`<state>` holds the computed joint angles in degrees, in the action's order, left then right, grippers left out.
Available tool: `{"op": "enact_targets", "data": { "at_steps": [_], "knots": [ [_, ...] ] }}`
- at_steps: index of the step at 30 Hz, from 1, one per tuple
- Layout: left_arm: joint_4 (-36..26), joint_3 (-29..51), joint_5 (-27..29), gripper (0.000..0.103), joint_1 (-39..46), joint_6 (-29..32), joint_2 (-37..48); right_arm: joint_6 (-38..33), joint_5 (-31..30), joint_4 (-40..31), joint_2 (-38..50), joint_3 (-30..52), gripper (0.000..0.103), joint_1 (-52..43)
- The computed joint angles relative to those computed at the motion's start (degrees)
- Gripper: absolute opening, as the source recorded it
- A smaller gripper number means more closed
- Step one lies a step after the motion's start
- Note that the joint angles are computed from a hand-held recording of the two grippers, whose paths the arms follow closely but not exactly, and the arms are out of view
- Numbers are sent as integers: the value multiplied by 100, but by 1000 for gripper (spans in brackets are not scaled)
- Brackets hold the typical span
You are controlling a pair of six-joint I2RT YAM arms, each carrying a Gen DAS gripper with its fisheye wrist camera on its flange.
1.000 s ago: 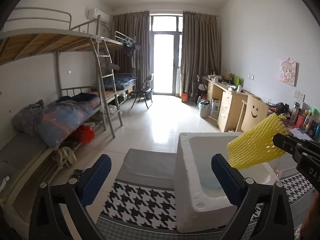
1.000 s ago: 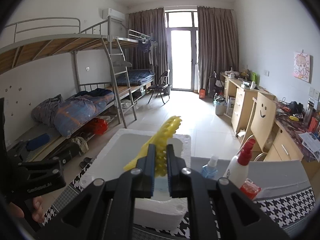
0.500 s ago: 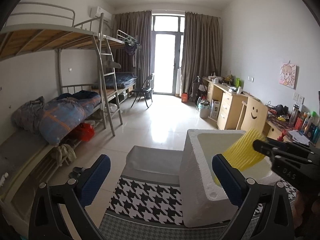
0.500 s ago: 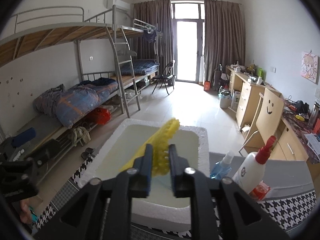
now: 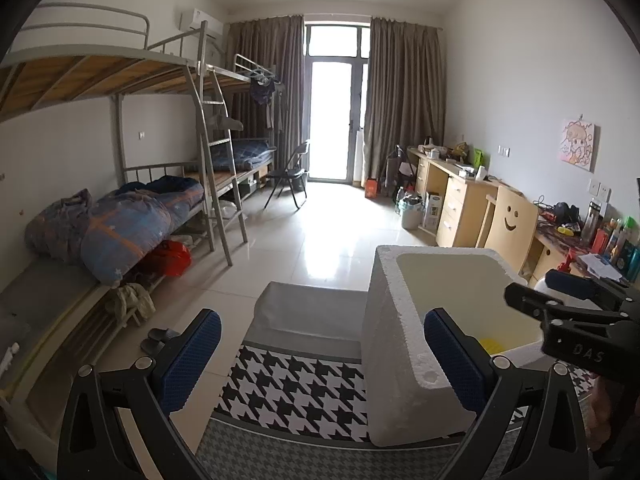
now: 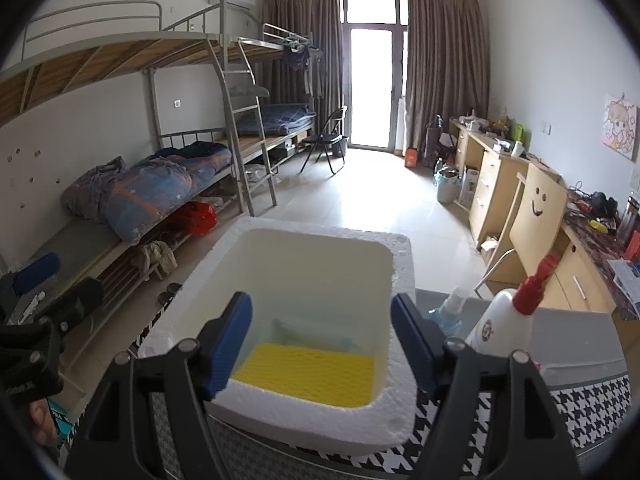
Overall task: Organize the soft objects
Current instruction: 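Lower the yellow foam net into the box and open the right gripper, then withdraw both grippers from the box back toward the tray of items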
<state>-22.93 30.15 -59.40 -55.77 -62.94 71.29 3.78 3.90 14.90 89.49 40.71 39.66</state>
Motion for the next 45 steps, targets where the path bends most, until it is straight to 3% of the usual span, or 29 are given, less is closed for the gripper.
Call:
{"op": "enact_targets", "data": {
  "at_steps": [5,13,18,33,45],
  "knots": [
    [-200,153,-97,102,-138,-193,99,17,-200,31,-398,-245,81,-186],
    [-502,453,-252,102,-459,-440,321,69,-221,130,-1053,-661,82,-296],
    [-646,651,-356,102,-671,-519,408,44,5,309,-1479,-995,95,-236],
    [-889,1322,-504,102,-1209,-619,1019,43,-15,249,-2412,-1674,96,-556],
    [-719,1565,-535,102,-1502,-519,1277,-58,-230,-91,-3379,-2163,96,-968]
  ]
}}
